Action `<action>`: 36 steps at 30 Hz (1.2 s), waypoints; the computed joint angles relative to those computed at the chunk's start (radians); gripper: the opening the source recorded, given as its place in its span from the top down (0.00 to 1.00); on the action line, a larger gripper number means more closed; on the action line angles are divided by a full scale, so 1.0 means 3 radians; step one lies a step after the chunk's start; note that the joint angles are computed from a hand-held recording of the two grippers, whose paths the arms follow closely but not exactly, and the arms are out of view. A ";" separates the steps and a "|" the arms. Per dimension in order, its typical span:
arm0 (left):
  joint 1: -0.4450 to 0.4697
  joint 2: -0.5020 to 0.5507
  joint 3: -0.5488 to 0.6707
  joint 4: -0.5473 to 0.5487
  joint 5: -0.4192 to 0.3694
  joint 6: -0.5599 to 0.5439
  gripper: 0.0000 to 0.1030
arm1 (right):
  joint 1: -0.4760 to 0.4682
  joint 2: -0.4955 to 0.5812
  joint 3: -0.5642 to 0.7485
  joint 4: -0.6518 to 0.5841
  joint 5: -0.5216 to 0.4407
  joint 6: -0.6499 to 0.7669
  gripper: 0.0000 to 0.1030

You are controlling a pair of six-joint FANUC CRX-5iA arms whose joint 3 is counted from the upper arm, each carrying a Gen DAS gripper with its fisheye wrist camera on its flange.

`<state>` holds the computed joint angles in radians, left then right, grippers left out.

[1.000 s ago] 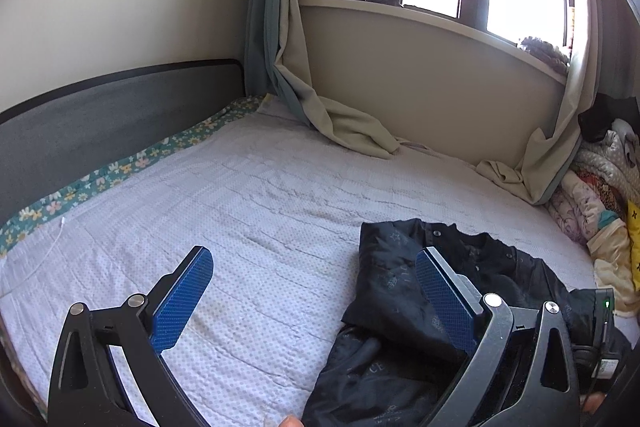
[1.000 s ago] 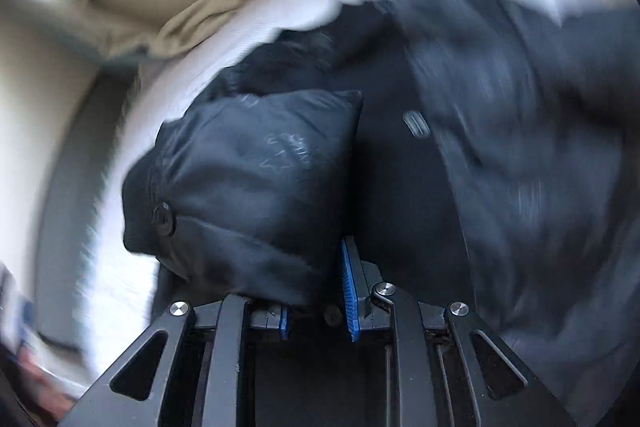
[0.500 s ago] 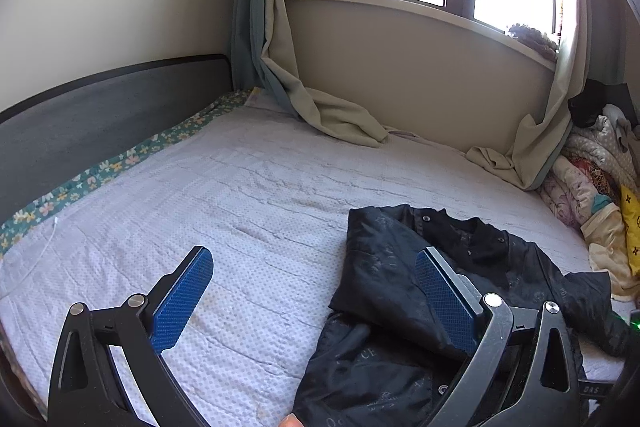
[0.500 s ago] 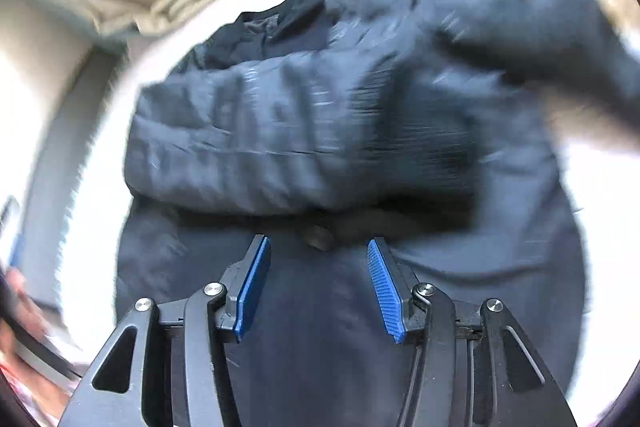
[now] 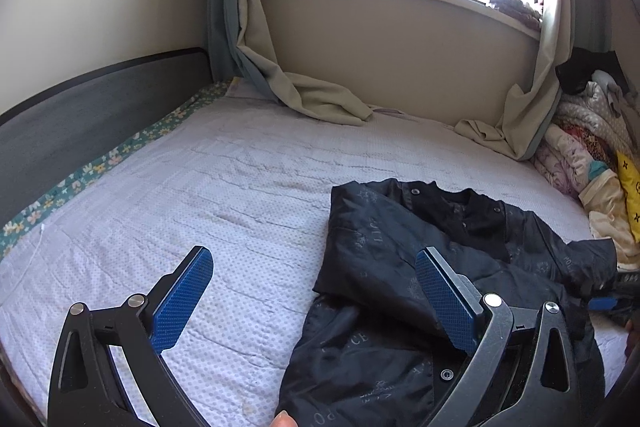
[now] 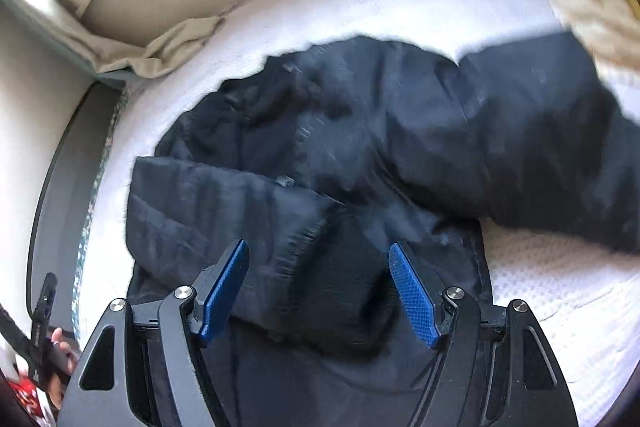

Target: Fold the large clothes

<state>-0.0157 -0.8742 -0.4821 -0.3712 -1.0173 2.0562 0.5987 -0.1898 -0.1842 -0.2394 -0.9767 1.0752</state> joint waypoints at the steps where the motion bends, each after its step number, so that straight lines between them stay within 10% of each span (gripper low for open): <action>1: 0.0122 -0.0026 -0.0053 0.0163 0.0065 -0.0137 0.00 | -0.0107 0.0138 0.0100 -0.0186 -0.0226 0.0054 0.31; 12: 0.0956 0.0405 -0.0334 0.2007 0.0457 -0.1676 0.00 | -0.0785 0.0355 0.0127 -0.1539 -0.0388 0.0643 0.32; 18: 0.0774 0.0666 -0.0193 0.1699 0.0491 -0.1523 0.00 | -0.0771 0.0470 0.0171 -0.1748 -0.0314 0.0898 0.84; 28: 0.0589 0.0755 0.0076 0.0981 0.0256 -0.0996 0.01 | 0.0071 0.0319 0.0188 -0.0187 0.0528 0.0431 0.93; 36: 0.0289 0.1040 0.0276 0.0465 0.0126 -0.0613 0.01 | 0.0142 0.0600 0.0546 0.0457 0.0621 0.0389 0.94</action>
